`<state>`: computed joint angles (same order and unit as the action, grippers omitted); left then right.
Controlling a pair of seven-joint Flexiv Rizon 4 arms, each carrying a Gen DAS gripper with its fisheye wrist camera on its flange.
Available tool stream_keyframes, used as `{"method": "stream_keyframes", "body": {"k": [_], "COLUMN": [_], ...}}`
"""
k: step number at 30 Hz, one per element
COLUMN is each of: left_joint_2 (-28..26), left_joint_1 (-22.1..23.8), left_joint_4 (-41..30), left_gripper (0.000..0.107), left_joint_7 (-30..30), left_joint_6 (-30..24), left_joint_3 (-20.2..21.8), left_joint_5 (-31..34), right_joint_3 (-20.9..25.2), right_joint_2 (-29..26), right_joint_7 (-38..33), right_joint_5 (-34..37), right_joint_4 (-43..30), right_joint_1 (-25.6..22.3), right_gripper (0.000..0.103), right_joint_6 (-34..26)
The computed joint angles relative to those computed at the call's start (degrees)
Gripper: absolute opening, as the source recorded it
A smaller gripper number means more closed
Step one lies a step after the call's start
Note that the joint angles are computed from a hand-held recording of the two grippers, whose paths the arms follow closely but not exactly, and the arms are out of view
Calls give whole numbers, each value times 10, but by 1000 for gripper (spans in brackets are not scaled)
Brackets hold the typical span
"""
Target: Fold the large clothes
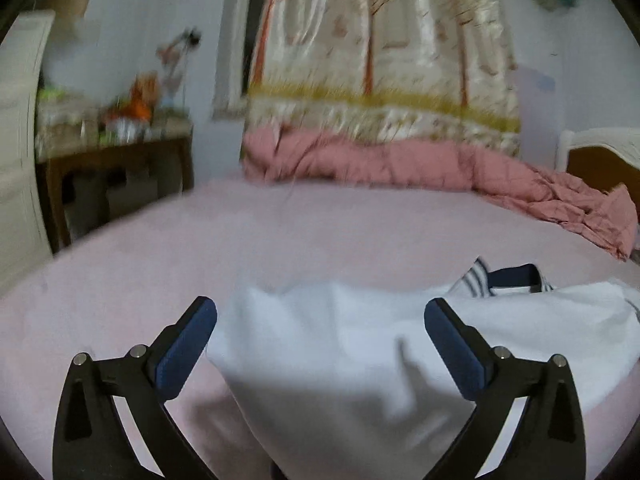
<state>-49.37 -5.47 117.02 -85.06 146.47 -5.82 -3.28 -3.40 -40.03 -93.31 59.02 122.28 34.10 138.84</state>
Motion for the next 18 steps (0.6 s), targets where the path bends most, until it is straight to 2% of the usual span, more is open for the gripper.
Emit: {"method": "stream_keyframes", "body": {"k": [2, 3, 5, 8, 11, 14, 16, 18], "left_joint_2": [-8, -9, -11, -14, -14, -23, -20, -4], "left_joint_1": [-3, -3, -19, -23, -20, -7, -4, -6], "left_joint_4": [-8, -12, -14, -17, -11, -3, 9, 25], "left_gripper": [103, 103, 103, 103, 103, 103, 103, 103], "left_joint_7": [12, 17, 36, 48, 33, -1, -10, -6], "left_joint_6": [23, 22, 25, 33, 51, 117, 149, 146], "left_joint_3": [3, 1, 7, 6, -3, -8, -9, -13], "left_joint_5": [31, 41, 15, 7, -9, 18, 54, 99], "right_joint_3": [21, 29, 33, 27, 31, 45, 68, 102], "right_joint_2": [-8, -10, -18, -22, -22, -20, -15, -2], "right_joint_7": [29, 39, 39, -13, -60, -84, -54, 14], "right_joint_5": [-34, -47, -57, -40, -27, -17, -49, -101], "right_joint_4": [17, 22, 24, 9, -6, -15, 3, 45], "right_joint_1": [-4, -6, 3, 27, 37, 34, 16, -10], "right_gripper": [94, 103, 103, 103, 103, 103, 103, 103], "right_joint_6": [60, 77, 111, 122, 125, 125, 132, 127]}}
